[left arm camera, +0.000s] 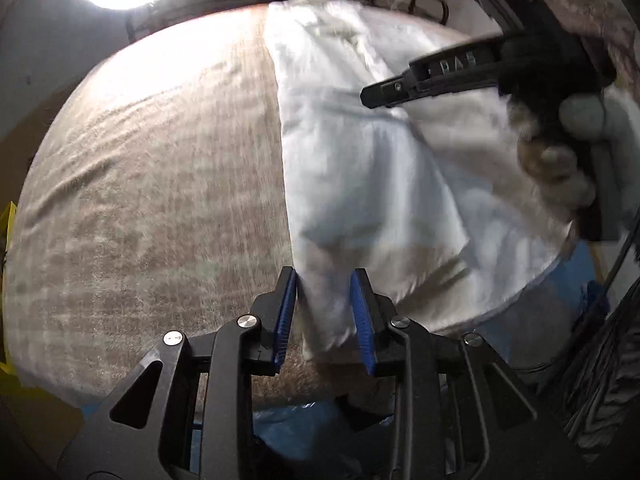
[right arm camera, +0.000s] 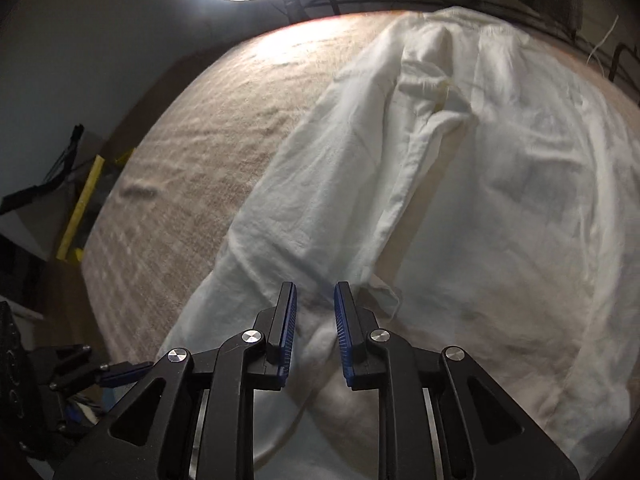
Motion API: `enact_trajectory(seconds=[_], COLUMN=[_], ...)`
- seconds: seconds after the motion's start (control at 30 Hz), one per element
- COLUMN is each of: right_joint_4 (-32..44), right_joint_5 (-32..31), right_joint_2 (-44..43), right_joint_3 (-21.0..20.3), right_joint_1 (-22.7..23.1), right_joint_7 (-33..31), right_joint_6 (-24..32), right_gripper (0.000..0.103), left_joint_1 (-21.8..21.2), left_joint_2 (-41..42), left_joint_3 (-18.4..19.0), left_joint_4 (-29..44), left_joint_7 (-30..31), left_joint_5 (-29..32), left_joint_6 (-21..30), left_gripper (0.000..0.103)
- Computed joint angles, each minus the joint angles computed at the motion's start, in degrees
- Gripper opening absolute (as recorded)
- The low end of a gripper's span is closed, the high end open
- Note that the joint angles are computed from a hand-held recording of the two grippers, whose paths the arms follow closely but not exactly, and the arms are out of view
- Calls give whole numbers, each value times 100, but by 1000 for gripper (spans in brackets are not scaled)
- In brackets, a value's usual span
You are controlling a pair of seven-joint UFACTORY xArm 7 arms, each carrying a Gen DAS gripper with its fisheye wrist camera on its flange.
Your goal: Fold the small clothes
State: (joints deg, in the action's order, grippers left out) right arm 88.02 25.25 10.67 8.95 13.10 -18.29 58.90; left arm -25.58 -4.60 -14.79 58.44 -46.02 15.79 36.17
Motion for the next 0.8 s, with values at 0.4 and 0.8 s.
enact_trajectory(seconds=[0.4,0.8], right_joint_4=[0,7], right_joint_5=[474,705], right_joint_2=[290,-70], right_joint_3=[195,89], right_joint_1=[142,-32], right_joint_7=[-134,-251], right_joint_6=[-778,-419], right_gripper=[19,25], left_joint_1=[149,112], left_joint_2=[291,-39], left_joint_3=[172,4], left_joint_4=[114,97], left_joint_7=[19,-523], left_joint_5=[-419,520], left_joint_6=[-585,-219], left_gripper=[21,21])
